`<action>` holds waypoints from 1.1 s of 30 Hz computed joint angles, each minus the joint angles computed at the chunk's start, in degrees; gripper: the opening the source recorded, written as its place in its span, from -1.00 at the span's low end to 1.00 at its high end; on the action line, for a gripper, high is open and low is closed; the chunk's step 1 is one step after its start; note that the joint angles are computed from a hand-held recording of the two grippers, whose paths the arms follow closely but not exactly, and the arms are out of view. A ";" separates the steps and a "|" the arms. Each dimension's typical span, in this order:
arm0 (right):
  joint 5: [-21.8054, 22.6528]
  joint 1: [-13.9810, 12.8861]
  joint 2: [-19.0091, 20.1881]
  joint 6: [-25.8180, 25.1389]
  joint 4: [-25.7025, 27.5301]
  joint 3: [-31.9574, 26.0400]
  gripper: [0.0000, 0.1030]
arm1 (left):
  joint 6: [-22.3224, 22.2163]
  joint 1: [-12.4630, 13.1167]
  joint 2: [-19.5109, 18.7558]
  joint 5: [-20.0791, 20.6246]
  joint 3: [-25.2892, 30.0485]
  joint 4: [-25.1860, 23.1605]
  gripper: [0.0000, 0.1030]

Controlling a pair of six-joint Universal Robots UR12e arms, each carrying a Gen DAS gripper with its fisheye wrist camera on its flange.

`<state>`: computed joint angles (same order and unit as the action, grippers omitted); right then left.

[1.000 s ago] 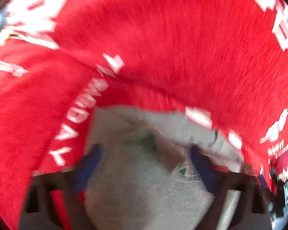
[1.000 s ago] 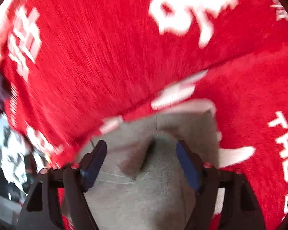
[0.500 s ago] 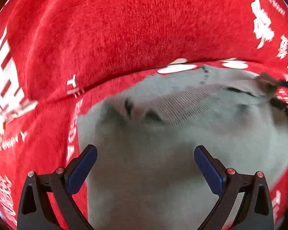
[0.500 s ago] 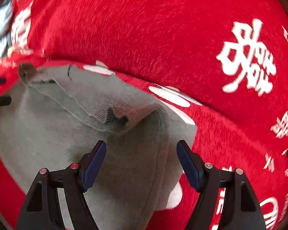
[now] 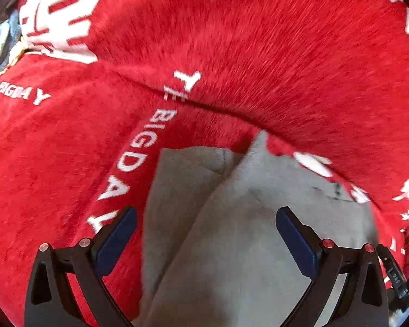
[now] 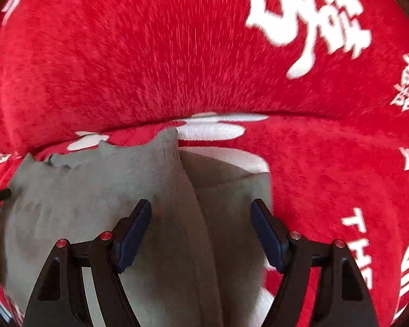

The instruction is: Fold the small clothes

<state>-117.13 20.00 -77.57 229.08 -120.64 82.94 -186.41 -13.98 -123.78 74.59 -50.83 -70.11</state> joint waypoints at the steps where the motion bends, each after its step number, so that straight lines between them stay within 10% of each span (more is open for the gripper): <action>1: -0.83 0.74 -0.48 -0.69 -1.39 0.48 0.52 | 1.34 0.04 1.19 0.41 -1.60 1.19 0.98; 5: 3.20 2.23 -1.07 -4.90 -3.69 1.25 0.52 | 14.22 -1.83 4.78 8.80 -7.43 3.80 0.98; 8: 2.28 3.36 -0.89 -4.39 4.41 0.42 0.52 | 16.98 -1.80 6.54 15.10 -11.50 4.82 0.99; 14: 7.40 3.54 -7.43 6.68 -0.17 8.25 0.52 | 10.15 3.79 11.89 1.75 -18.57 3.42 0.98; 20: 11.42 4.20 -7.59 7.69 -7.34 10.43 0.44 | 11.56 1.79 11.81 3.07 -19.67 4.71 0.98; 27: 6.83 6.43 -5.86 7.00 2.54 5.78 -0.77 | 15.52 1.26 14.01 1.85 -23.00 8.61 -0.28; 33: 6.35 6.56 -6.69 9.08 2.26 7.09 -0.81 | 15.68 2.17 14.91 1.14 -24.32 9.05 -0.37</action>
